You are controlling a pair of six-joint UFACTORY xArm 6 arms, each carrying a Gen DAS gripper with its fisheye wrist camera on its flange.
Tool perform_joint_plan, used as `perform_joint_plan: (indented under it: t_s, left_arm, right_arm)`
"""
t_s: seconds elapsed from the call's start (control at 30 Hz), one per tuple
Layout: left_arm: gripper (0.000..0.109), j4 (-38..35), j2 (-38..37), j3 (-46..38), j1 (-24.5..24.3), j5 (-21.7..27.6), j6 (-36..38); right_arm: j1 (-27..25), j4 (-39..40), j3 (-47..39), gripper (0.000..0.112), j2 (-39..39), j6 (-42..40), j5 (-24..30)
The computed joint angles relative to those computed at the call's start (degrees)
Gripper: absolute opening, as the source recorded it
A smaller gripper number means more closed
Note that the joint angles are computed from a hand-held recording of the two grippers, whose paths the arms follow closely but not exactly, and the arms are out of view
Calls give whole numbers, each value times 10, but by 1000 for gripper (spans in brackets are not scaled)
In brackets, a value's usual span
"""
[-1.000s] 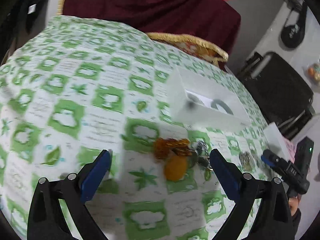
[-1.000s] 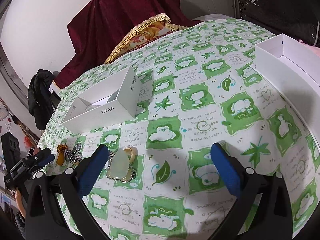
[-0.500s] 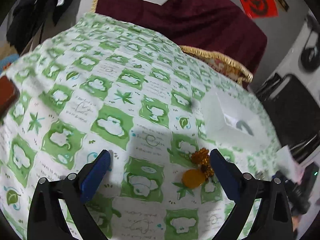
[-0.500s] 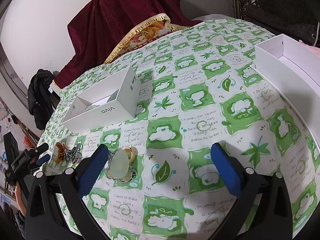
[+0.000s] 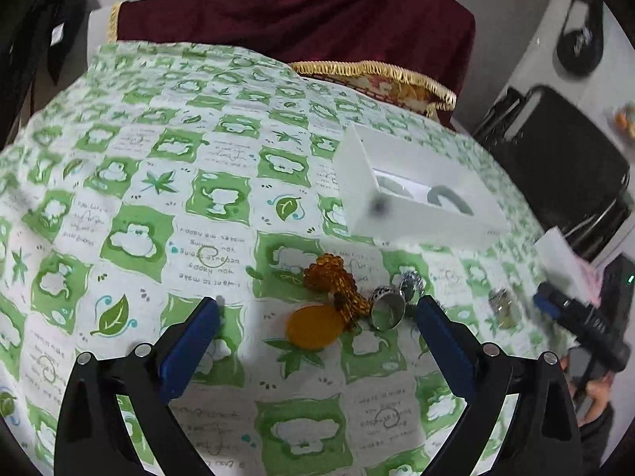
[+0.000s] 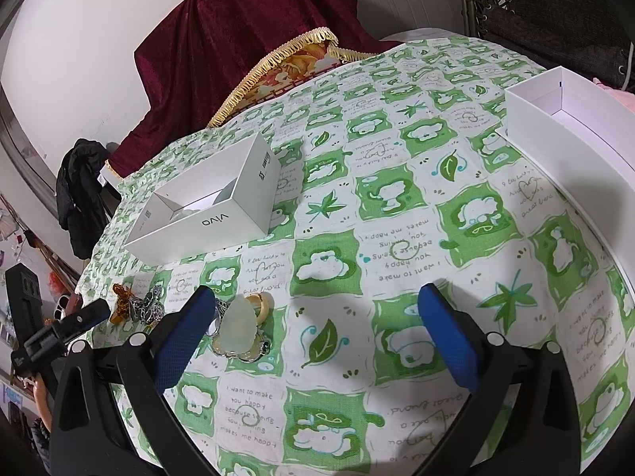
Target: Organize jewelry
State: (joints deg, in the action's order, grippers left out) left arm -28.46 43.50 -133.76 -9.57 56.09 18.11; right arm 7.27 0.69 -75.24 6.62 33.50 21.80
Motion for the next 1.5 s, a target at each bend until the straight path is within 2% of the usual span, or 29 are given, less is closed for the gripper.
perform_joint_plan:
  t_s: [0.17, 0.27, 0.3, 0.37, 0.47, 0.53, 0.63, 0.77, 0.87, 0.9, 0.93, 0.97, 1.0, 1.07, 1.13, 1.17, 1.37, 1.5]
  left_arm:
    - [100, 147, -17, 38, -35, -41, -11]
    - [98, 179, -17, 42, -35, -49, -21]
    - [98, 203, -13, 37, -32, -53, -44]
    - [94, 193, 2, 11, -18, -42, -65]
    - [94, 137, -2, 19, -3, -48, -46]
    - [94, 125, -19, 48, -6, -65, -23]
    - [94, 149, -31, 70, -23, -82, 4]
    - [94, 180, 9, 3, -30, -33, -12]
    - [94, 189, 3, 13, -33, -37, -12]
    - [94, 188, 2, 14, -33, -38, -11]
    - [93, 185, 3, 14, -33, -39, -9]
    - [79, 177, -9, 35, -32, -53, -2]
    - [70, 165, -16, 46, -31, -65, 8]
    - [38, 140, -30, 68, -30, -80, 24]
    - [25, 117, -37, 80, -28, -85, 35]
    - [22, 112, -41, 85, -28, -91, 37]
    - [21, 64, -64, 117, -24, -119, 60]
    - [20, 12, -75, 125, -16, -118, 77]
  right_arm:
    - [0, -1, -2, 99, 0, -2, 4]
    - [0, -1, -2, 99, 0, -3, 4]
    - [0, -1, -2, 99, 0, -3, 4]
    - [0, -2, -2, 99, 1, -2, 4]
    - [0, -2, -2, 99, 0, -2, 4]
    - [0, -3, -2, 99, 0, -3, 5]
    - [0, -4, -3, 99, 1, -2, 6]
    - [0, -11, -6, 99, 2, 0, 11]
    - [2, -16, -8, 99, 3, -2, 13]
    - [4, -11, -8, 93, 3, -13, 12]
    - [6, -6, -11, 87, 5, -25, 13]
    - [8, 7, -18, 76, 9, -46, 20]
    - [10, 13, -23, 68, 12, -60, 26]
    - [14, 19, -25, 58, 13, -77, 26]
    - [17, 25, -25, 54, 12, -90, 24]
    - [18, 25, -26, 53, 12, -92, 24]
    - [32, -31, -15, 43, 1, -83, -8]
    - [56, 8, -16, 42, -1, -148, -39]
